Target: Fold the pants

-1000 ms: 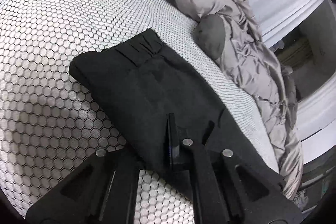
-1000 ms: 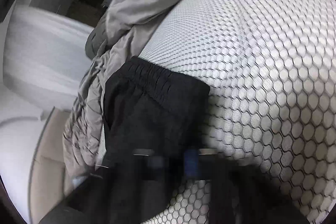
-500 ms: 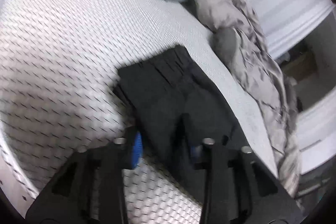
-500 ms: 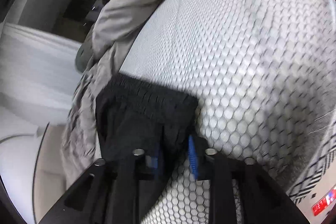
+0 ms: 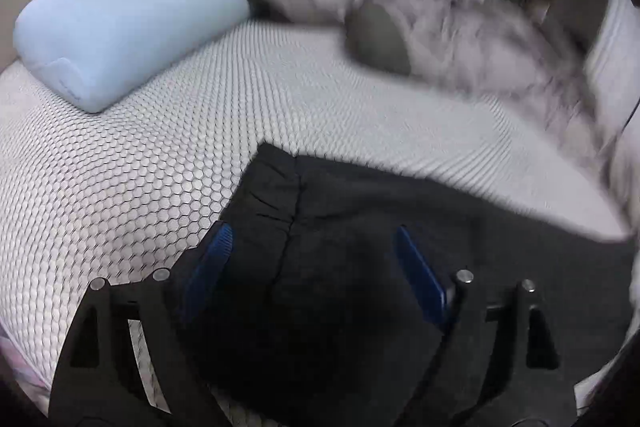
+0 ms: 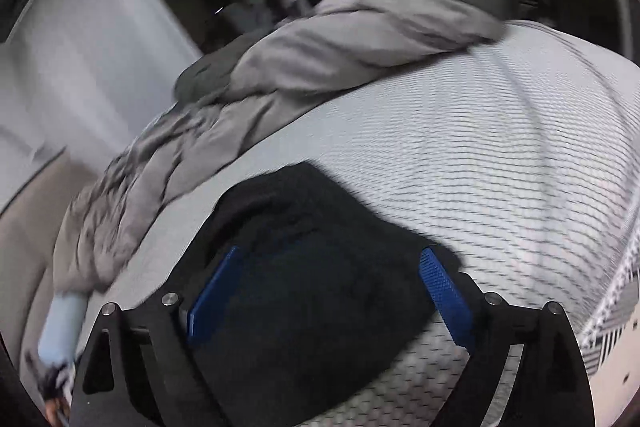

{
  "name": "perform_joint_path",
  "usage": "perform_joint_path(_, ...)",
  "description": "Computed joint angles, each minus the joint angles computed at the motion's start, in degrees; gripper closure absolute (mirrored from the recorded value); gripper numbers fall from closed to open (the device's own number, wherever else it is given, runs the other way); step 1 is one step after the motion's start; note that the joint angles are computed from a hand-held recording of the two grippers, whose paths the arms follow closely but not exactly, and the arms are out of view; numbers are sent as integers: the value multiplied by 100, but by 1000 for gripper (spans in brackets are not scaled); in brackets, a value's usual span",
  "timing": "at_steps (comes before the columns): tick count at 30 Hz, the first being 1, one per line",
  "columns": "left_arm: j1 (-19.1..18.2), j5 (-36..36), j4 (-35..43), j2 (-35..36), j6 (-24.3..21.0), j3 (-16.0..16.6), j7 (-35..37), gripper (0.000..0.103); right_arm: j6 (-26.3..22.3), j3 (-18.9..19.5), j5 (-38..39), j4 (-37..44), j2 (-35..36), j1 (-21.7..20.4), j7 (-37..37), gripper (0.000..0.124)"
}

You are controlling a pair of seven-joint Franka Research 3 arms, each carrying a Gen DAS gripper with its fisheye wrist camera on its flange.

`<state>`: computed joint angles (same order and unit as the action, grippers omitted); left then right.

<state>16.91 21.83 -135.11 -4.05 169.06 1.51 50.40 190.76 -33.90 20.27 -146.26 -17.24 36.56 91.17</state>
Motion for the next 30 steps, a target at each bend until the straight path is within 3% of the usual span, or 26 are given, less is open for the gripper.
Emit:
perform_joint_path(2, 57, 545, 471, 309, -853, -105, -527, 36, -80, 603, 52, 106, 197, -519, -13, 32)
perform_joint_path(3, 34, 615, 546, 371, -944, -76, -594, 41, -59, 748, 77, 93, 224, -636, -26, 32)
perform_joint_path(4, 18, 807, 569, 369, -989, -46, -784, 56, -65, 719, 92, 117, 238, -580, -5, 32)
perform_joint_path(5, 12, 769, 484, 291, -816, -12, -706, 65, -48, 568, 89, 105, 212, -424, 1, 32)
perform_joint_path(6, -58, 977, 432, 226, -667, 85, -878, 66, -40, 454, 81, 58, 158, -306, 7, 32)
perform_joint_path(8, 144, 2215, 326, -44, -548, -59, -1897, 66, -46, 202, 48, -3, 39, -43, 1, 32)
perform_joint_path(10, 311, 3441, 323, -267, -520, -216, -2936, 67, -84, -398, -1, 18, -88, 580, -25, 32)
perform_joint_path(11, 342, 3833, 376, -333, -595, -279, -3227, 67, -68, -485, 48, -61, -189, 661, -100, 32)
perform_joint_path(12, 309, 3847, 466, -328, -696, -284, -3193, 66, -101, -492, 88, -17, -144, 676, -104, 32)
perform_joint_path(14, 167, 3182, 662, -148, -814, -196, -2642, 66, -146, -409, 191, 12, -78, 595, -135, 32)
perform_joint_path(17, -29, 1063, 1009, 376, -1338, -35, -1086, 62, -179, -496, 366, 71, -19, 723, -199, 32)
perform_joint_path(18, -48, 625, 1054, 476, -1486, -19, -859, 61, -178, -595, 405, 105, 3, 841, -233, 32)
perform_joint_path(19, -60, 589, 999, 452, -1448, -4, -971, 61, -178, -704, 431, 132, 24, 969, -276, 32)
perform_joint_path(21, -72, 1343, 718, 118, -1293, -8, -1771, 55, -262, -808, 481, 117, -24, 1031, -394, 32)
perform_joint_path(22, -85, 1339, 615, -51, -1333, -36, -1804, 48, -260, -810, 569, 99, -46, 1009, -433, 32)
perform_joint_path(24, -130, 1082, 311, -490, -1231, -63, -1636, 46, -143, -975, 783, 15, -194, 1075, -411, 32)
perform_joint_path(27, -249, 710, -470, -1475, -664, -103, -1472, 41, -119, -1324, 893, -52, -396, 1245, -199, 32)
perform_joint_path(28, -238, 664, -646, -1715, -484, -192, -1517, 34, -232, -1435, 961, -52, -424, 1261, -101, 32)
perform_joint_path(29, -162, 690, -746, -1872, -353, -356, -1659, 24, -379, -1747, 1060, -37, -537, 1476, -100, 32)
perform_joint_path(30, -117, 711, -917, -2102, -197, -505, -1794, 21, -546, -2245, 1207, -4, -761, 1891, -168, 35)
